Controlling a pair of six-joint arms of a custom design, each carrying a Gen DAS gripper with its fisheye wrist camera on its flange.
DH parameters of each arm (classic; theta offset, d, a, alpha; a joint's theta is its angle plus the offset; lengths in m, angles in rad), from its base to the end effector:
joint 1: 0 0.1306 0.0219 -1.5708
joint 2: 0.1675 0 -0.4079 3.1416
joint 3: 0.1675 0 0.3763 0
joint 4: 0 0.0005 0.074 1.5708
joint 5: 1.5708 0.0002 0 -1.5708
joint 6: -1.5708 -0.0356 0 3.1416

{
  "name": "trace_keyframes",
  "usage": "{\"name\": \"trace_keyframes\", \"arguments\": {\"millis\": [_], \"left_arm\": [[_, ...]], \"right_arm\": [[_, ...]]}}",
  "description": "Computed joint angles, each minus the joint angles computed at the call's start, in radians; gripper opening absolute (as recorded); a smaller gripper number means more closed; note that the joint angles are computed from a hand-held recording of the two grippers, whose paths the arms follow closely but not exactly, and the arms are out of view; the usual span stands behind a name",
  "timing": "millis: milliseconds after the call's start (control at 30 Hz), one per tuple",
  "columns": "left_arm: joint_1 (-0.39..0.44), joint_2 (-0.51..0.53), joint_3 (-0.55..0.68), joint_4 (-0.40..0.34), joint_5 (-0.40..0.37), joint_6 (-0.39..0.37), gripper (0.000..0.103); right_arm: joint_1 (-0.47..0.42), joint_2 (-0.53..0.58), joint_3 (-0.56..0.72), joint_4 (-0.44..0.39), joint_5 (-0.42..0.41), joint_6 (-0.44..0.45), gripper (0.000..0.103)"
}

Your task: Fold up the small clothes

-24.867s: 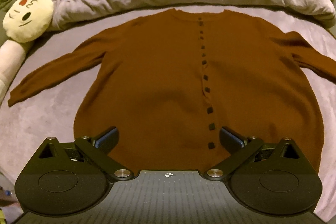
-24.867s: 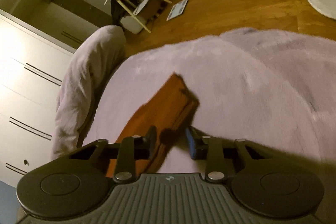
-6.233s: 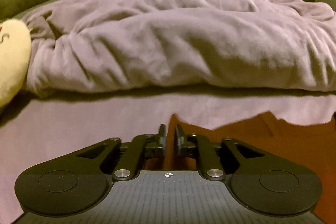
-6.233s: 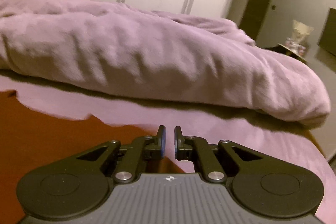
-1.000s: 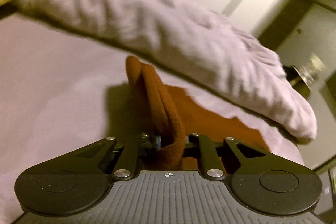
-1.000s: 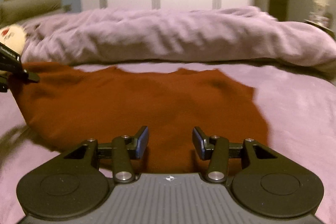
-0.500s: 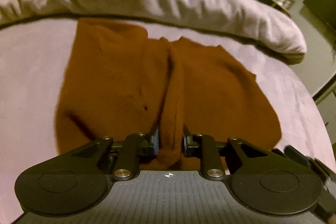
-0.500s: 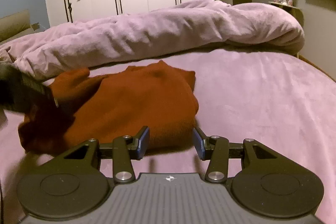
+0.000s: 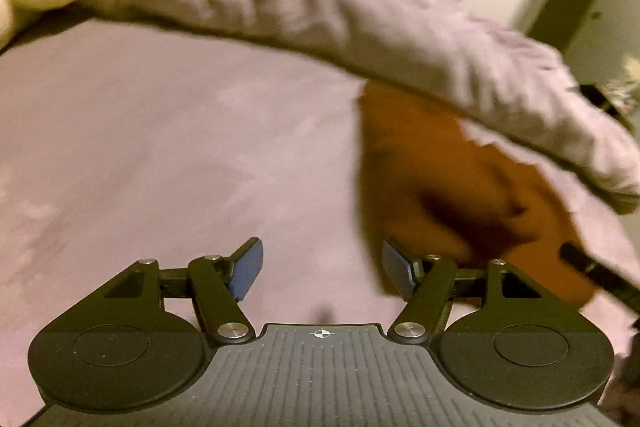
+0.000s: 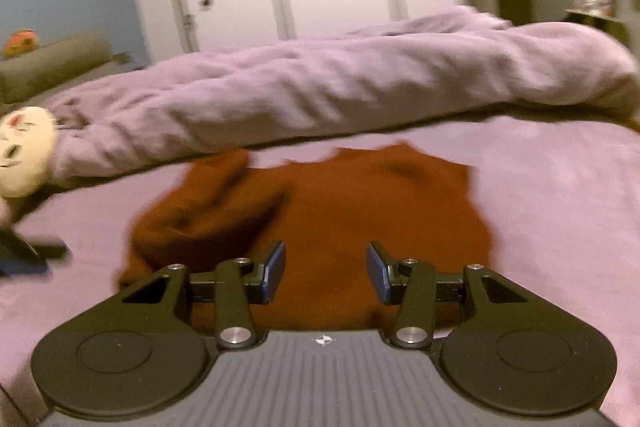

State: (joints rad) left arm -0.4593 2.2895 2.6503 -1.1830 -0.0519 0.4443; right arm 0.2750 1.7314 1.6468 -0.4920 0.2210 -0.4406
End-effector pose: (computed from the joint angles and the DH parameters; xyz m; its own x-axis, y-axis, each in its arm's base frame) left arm 0.6858 -0.3377 0.4410 -0.7697 -0.0982 -0.6309 0.0889 0.9620 -0.2582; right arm 0.5983 0.1602 0.4255 -0.5121 0.2879 -0.8092 0.1441 0.9576 0.2494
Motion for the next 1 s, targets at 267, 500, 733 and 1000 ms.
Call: {"name": "trace_keyframes", "arguments": {"millis": [267,500,733,1000], "left_arm": [[0.02,-0.071,-0.161,0.052,-0.038,0.011,0.073],[0.018,-0.077,-0.188,0.034,-0.035,0.029,0.074],[0.012,-0.078,-0.187,0.021,-0.032,0.001,0.078],[-0.007,-0.053,-0.111,0.02,-0.008,-0.051,0.08]], "right_arm": [[0.025,0.128,0.157,-0.072,-0.185,-0.059,0.07],[0.03,0.236,0.304,-0.102,-0.203,-0.142,0.074],[0.031,0.333,0.44,-0.139,-0.158,-0.128,0.062],[0.028,0.251,0.354,-0.024,-0.032,0.033,0.018]]}}
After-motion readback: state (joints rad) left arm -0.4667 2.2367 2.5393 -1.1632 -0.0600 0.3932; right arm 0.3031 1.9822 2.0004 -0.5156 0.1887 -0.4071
